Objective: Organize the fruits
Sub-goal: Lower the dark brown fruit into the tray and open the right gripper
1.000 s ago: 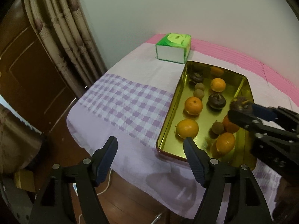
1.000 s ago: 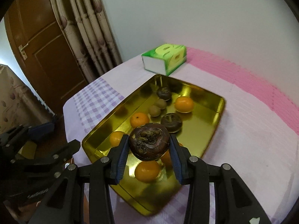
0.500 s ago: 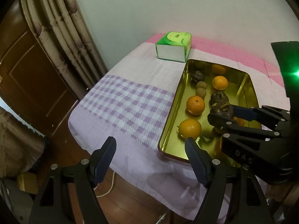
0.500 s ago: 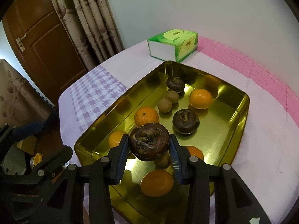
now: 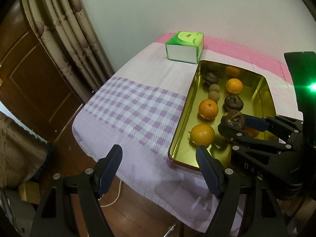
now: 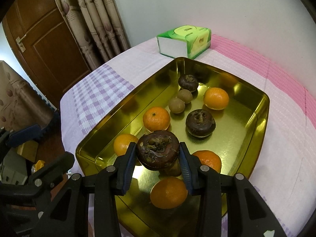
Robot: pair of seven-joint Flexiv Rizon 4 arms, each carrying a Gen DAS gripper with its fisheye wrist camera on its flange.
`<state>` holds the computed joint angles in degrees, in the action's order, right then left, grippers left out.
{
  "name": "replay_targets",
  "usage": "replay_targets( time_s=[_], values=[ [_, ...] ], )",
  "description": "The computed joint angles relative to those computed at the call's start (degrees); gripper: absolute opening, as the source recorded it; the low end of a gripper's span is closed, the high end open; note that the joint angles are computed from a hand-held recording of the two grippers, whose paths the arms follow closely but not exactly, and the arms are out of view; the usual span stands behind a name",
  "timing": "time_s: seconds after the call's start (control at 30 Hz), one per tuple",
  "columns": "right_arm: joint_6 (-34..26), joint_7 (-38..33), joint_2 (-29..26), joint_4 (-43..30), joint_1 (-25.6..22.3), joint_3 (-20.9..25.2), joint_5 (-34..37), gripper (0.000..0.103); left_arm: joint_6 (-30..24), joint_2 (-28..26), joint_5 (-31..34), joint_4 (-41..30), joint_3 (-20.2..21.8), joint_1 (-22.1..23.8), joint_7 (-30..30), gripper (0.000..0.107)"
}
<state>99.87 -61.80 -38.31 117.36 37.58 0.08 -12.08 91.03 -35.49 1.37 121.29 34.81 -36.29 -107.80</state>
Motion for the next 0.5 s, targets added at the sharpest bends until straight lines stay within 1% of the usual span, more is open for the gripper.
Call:
replay_targets(
  time_s=[0.5],
  values=[
    [0.26, 0.09, -0.54, -0.14, -0.16, 0.44, 0.38, 0.040, -2.06, -0.16, 2.23, -1.24, -0.29, 0.99, -1.85, 0.078]
  ],
)
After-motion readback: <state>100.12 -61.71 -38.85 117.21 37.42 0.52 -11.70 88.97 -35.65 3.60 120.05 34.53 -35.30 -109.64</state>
